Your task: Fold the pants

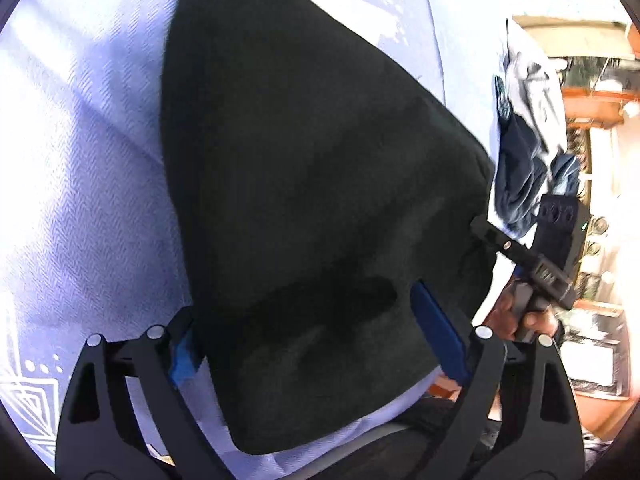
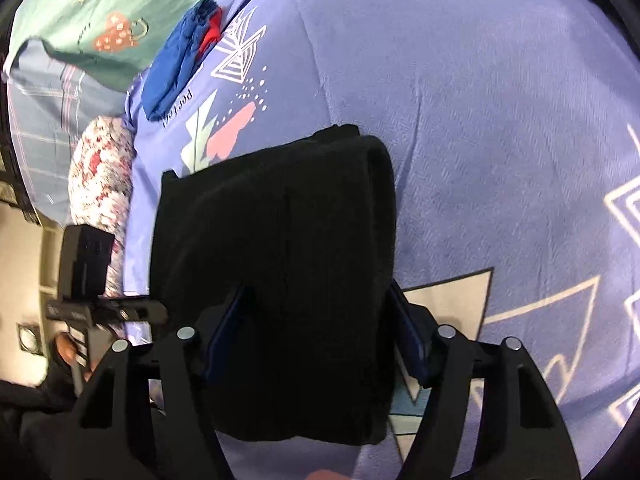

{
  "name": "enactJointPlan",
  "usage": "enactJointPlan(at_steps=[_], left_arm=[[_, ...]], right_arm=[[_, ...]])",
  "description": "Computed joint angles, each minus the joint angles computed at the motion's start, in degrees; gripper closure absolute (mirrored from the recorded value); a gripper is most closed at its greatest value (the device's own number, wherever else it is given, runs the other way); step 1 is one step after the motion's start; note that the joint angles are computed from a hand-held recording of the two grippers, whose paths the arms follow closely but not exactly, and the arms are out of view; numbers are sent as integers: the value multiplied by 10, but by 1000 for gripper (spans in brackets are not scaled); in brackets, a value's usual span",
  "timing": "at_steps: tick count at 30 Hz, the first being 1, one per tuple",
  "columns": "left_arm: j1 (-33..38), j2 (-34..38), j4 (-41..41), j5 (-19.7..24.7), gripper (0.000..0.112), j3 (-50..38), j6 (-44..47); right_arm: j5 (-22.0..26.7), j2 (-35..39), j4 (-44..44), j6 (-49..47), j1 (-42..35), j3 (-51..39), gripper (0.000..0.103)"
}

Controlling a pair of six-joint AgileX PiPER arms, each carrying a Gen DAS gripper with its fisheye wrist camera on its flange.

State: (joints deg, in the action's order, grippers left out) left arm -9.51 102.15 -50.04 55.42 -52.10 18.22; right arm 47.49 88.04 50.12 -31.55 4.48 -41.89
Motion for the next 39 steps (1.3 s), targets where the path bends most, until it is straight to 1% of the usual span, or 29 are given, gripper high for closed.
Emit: enactJointPlan(at_steps=[2,5,7,9,11,13,15,17,19,22,24,26,27,29,31,34,35,36,37,39], left_arm=[[8,1,-15,0,19,9,17],[10,0,-30,-1,17,15,31],[6,-4,-28,-6,17,18,37],[-9,-8,-29,-17,18,18,51],[-16,-9,-40,-18,22,19,86],[-8,-6,-55,-15,24,26,112],[22,3,-88,2,30,38,142],[53,17,-120,23,32,49,171],[85,33,-161,41,32,65,209],[98,40,-193,46,32,78,228],[91,35,-201,40,32,82,228],[79,26,-197,31,32,83,224],[76,22,-193,29,32,83,226],[73,18,-190,25,36,86,227],[83,24,-192,32,39,90,235],[103,37,-195,51,39,93,244],[106,40,-195,55,37,93,246],[107,43,-197,56,37,95,252],[104,45,-199,54,37,92,253],[93,53,-205,54,29,80,244]], right_arm=[[4,1,-2,3,-1,-3,34],[4,5,18,-19,-8,5,30],[17,14,40,-32,-13,5,29],[22,19,54,-41,-11,5,29],[55,41,103,-77,-28,11,29],[59,47,134,-100,-24,20,31],[70,54,162,-120,-28,28,31],[78,60,180,-136,-37,35,31],[82,61,177,-138,-40,33,31],[78,60,180,-130,-34,30,28],[70,59,182,-113,-25,25,28],[63,59,183,-107,-19,24,30],[59,57,179,-100,-19,25,35],[60,56,174,-97,-25,27,43],[64,56,175,-101,-32,33,48],[82,65,185,-119,-33,35,51],[82,64,182,-121,-29,35,51],[68,61,164,-113,-15,31,52],[65,60,163,-113,-12,29,52],[70,69,173,-113,-18,29,52]])
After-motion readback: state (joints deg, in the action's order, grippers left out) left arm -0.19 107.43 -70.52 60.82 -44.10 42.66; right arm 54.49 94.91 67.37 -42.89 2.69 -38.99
